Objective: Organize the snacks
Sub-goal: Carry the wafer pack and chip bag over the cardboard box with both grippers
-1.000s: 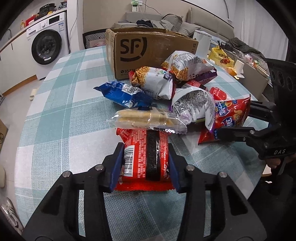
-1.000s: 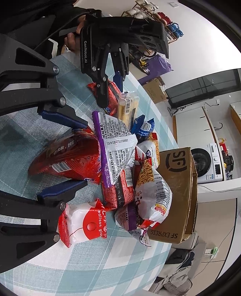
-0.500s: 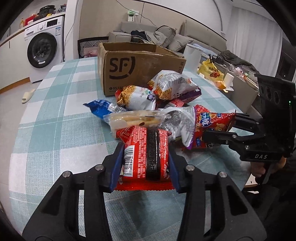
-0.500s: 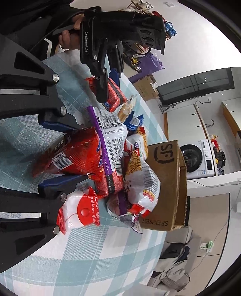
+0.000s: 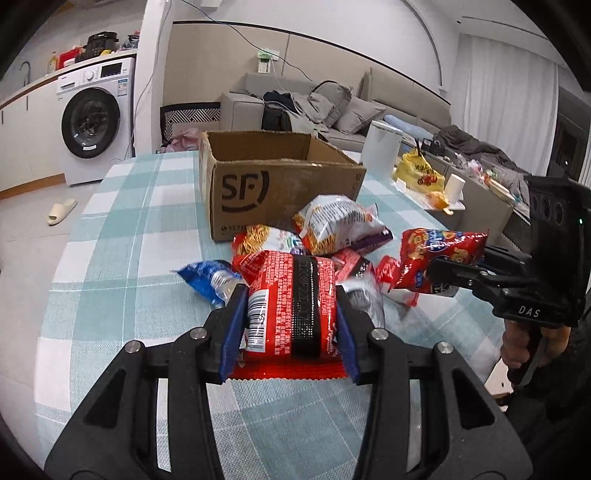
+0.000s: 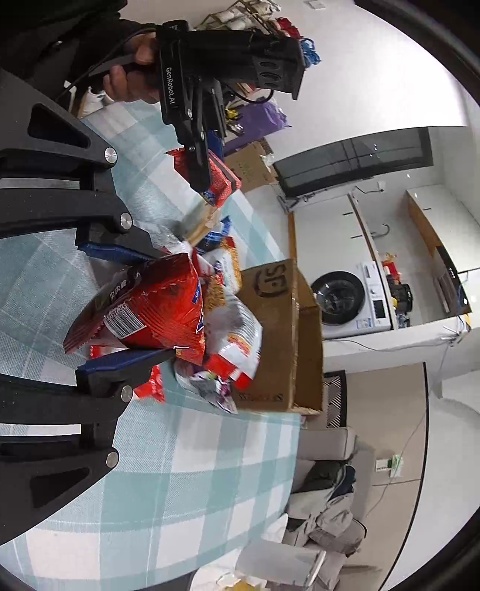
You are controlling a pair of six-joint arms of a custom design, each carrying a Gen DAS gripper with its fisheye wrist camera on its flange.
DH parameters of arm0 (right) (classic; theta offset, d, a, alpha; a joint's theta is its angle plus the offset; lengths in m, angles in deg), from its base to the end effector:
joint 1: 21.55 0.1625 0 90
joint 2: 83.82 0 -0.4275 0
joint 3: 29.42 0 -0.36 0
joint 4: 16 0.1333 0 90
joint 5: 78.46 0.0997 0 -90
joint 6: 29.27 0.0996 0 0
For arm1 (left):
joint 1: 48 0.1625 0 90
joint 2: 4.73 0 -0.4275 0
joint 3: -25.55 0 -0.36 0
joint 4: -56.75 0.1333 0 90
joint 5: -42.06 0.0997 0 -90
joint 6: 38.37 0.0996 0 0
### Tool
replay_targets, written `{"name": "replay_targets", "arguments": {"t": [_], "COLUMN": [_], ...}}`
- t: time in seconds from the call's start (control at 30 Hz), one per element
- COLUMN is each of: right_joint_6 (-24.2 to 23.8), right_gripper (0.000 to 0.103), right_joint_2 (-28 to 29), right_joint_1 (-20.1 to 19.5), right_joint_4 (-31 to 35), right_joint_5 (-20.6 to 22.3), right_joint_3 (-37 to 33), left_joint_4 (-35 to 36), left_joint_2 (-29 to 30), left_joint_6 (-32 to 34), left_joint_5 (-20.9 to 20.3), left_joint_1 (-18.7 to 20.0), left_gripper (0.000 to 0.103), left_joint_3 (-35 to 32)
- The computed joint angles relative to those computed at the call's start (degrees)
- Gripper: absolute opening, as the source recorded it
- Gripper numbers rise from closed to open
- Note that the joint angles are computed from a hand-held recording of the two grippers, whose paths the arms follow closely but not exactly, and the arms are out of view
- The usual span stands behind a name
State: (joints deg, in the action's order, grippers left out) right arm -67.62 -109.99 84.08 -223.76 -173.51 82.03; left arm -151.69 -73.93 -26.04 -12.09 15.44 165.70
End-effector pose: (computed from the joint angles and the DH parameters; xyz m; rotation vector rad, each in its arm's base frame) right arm 0.2683 -0.4968 -0.0379 1.2569 -2.5483 0.7867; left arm -0.0057 -0.4401 0.2408 0.4756 2.3703 -1.1407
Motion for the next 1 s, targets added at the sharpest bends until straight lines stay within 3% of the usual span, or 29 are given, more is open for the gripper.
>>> {"name": "replay_targets", "arguments": {"t": [0.4,1.0], "right_joint_6": [0.8,3.5], "right_gripper": [0.041,0.041], "right_joint_2": [-0.8,-0.8], "right_joint_1": [0.3,2.6], "right_joint_4": [-2.7,1.4], "right_joint_5": [0.9,0.1], "right_joint_3": [-0.4,-5.9], "left_joint_4": [-1.7,-4.9], "left_joint_2": [0.1,3.6], "left_joint_6": [0.5,3.3], "left_joint_5": [0.9,5.2], "left_joint_1": [-0.4,-1.3], "left_gripper": [0.041,0.041], "left_joint_3": [-2.1,-7.9]}}
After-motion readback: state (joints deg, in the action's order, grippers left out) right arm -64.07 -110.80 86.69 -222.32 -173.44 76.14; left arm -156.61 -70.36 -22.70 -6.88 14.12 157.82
